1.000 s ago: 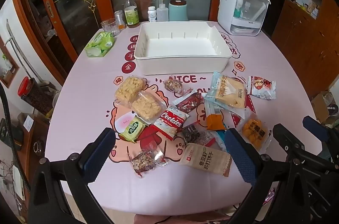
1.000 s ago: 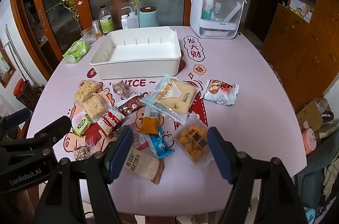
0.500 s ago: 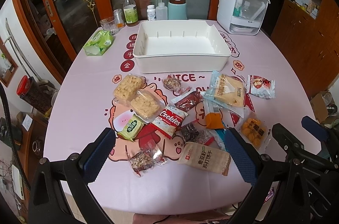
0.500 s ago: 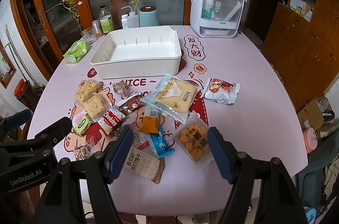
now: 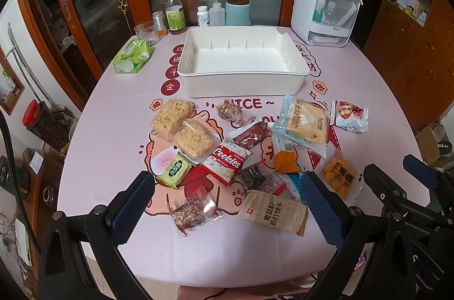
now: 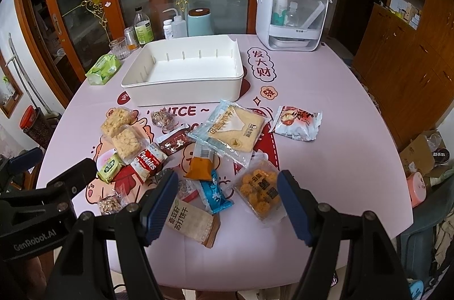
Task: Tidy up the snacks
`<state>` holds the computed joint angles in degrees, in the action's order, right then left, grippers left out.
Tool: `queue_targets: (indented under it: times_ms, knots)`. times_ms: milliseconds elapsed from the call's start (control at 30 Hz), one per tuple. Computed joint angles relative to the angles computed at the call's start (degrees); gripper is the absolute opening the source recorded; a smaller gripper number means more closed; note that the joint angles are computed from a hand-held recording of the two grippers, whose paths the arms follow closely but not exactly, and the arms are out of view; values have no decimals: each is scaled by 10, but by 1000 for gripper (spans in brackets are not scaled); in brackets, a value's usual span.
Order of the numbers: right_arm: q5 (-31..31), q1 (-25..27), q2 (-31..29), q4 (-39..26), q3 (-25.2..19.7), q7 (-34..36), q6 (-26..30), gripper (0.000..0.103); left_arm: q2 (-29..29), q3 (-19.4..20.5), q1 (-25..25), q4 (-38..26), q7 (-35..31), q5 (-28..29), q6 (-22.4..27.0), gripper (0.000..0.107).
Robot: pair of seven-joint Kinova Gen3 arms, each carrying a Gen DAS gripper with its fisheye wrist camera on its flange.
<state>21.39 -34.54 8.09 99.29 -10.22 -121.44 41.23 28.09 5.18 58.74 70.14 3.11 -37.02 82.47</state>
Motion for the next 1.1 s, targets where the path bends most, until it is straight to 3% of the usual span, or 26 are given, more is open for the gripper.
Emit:
queue_targets:
  times_ms: [1100]
  knots:
    - [-16, 4, 1, 6, 1, 18, -17, 73, 5, -3, 2, -4, 3, 4, 0, 102]
